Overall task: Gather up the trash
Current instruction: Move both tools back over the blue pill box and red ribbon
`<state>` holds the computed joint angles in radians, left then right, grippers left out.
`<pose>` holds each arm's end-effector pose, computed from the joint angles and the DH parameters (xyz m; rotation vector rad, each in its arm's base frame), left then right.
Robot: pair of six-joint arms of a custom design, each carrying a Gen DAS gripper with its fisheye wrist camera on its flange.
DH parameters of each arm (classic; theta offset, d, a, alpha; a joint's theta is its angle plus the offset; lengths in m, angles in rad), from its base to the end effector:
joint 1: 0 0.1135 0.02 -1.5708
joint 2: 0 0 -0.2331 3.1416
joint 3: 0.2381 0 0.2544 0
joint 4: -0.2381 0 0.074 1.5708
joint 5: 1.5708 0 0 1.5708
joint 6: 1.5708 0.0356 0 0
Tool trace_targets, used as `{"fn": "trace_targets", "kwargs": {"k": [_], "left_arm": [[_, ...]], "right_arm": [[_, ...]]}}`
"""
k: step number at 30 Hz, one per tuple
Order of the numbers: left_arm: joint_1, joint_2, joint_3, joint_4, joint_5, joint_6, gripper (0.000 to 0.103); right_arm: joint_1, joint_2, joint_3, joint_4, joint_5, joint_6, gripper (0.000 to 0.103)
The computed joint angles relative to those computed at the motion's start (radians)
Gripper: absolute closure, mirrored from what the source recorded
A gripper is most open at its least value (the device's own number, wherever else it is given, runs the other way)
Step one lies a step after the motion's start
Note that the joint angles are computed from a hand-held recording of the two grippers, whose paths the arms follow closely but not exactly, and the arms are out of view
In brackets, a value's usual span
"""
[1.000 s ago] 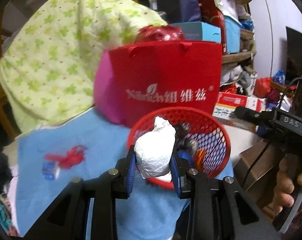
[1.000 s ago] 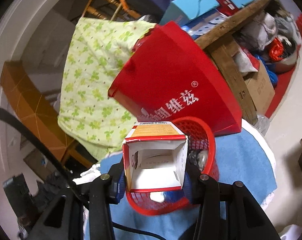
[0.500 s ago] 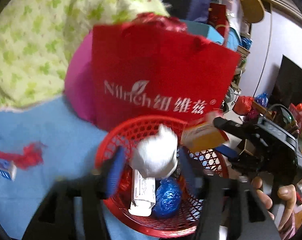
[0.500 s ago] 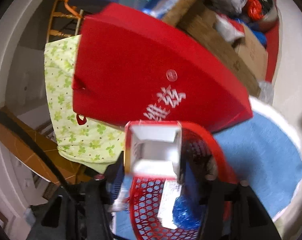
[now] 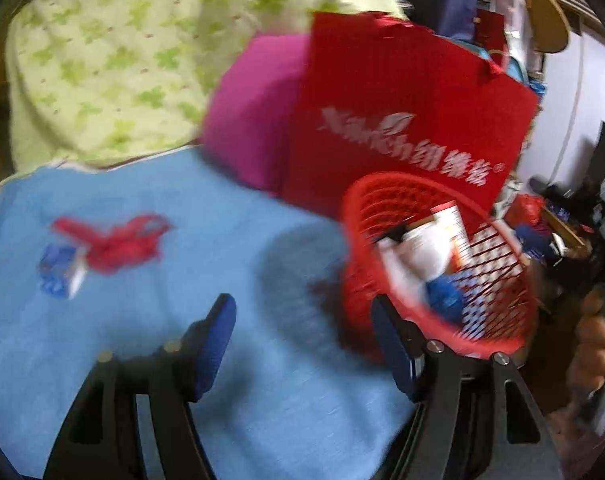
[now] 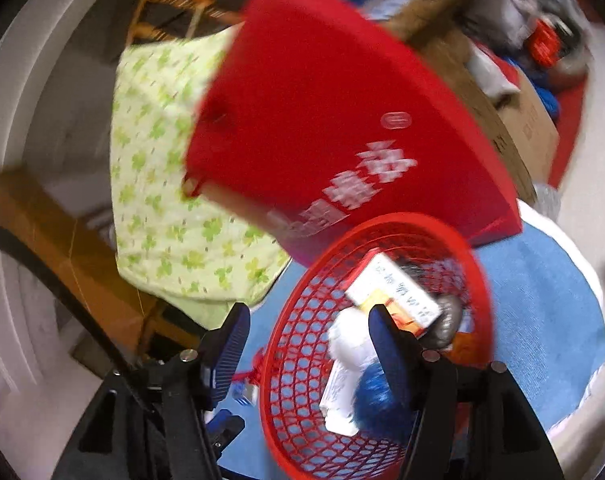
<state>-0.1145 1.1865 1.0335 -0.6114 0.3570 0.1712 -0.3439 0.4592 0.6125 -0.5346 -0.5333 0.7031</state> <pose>0.2604 -0.0425 0.2769 0.5027 2.2514 -0.3870 0.1411 -0.0313 0.2749 0.6588 1.8579 0.7552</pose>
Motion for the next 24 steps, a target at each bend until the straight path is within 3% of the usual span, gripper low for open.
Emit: {"fn": "trace_targets", "kwargs": {"k": [5,9,14,24], "left_arm": [[0.195,-0.058,-0.096,-0.008,0.029,0.087,0.032],[0.357,-0.1,-0.166,-0.011,0.049,0.188,0.032],[0.503,-0.071,-0.199,0.002,0.054,0.268,0.032],[0.603,0.009,-0.199,0.079,0.048,0.272,0.032]], "right_arm": [[0.486,0.034,0.071,0.008,0.386,-0.047,0.038],[0.791,0.133,0.099,0.054,0.584,-0.074,0.038],[1.011,0.292,0.104,0.116,0.675,-0.062,0.038],[1.201,0.543,0.151,0.166,0.763,-0.075,0.038]]}}
